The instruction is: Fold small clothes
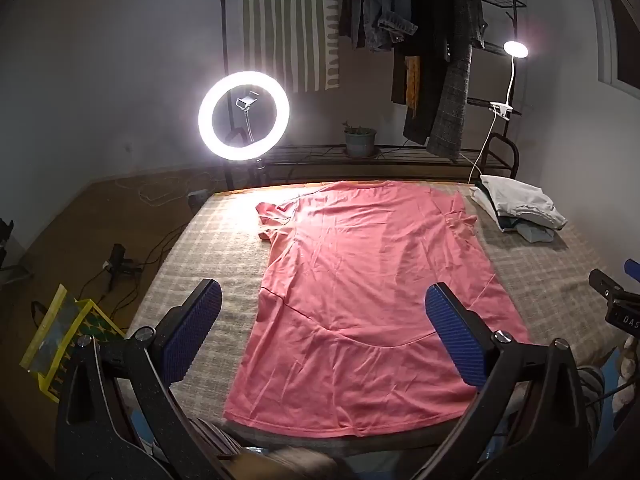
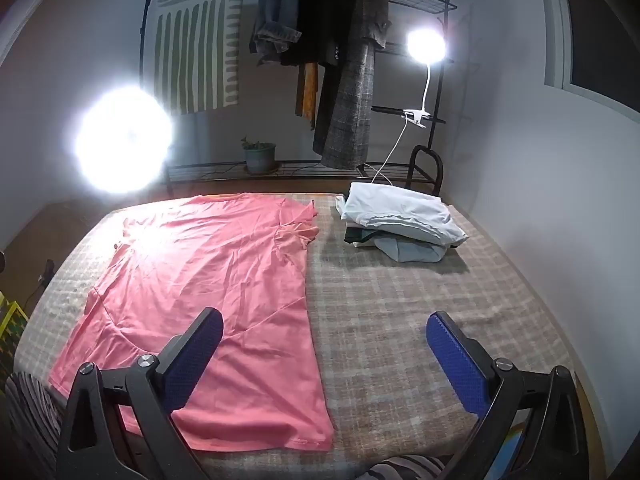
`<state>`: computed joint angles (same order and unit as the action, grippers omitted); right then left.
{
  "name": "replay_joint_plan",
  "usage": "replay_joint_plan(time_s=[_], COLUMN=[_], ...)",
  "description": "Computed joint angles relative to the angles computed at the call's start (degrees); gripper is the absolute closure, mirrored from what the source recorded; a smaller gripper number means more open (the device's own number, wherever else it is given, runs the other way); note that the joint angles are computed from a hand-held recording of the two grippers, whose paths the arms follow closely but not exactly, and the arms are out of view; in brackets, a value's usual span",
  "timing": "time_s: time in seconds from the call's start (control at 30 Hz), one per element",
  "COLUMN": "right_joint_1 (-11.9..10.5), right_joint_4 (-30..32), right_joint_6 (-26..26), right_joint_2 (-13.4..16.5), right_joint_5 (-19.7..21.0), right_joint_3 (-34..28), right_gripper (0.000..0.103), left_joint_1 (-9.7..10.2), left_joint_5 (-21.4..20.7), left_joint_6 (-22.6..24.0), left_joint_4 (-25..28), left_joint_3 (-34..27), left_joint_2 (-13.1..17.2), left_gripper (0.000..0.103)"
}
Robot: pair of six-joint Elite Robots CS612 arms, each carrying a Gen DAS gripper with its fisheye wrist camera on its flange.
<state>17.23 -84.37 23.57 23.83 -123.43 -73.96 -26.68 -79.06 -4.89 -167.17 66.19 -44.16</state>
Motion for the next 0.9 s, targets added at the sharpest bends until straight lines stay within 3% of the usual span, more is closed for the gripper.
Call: replay_joint_plan(time_s=[0.9], right_joint_1=[0.1], right_joint_4=[-0.3], right_joint_6=[-1.3], right_joint_2=[0.0], right_joint_5=[0.4], right_joint_3=[-0.1], right_gripper=[0.000], left_joint_1=[0.10], left_joint_5=[0.1], left_joint_6=[-0.3], left_joint_4=[-1.3], left_joint_3=[-0.5], left_joint_2=[-0.4], left_gripper=[0.000])
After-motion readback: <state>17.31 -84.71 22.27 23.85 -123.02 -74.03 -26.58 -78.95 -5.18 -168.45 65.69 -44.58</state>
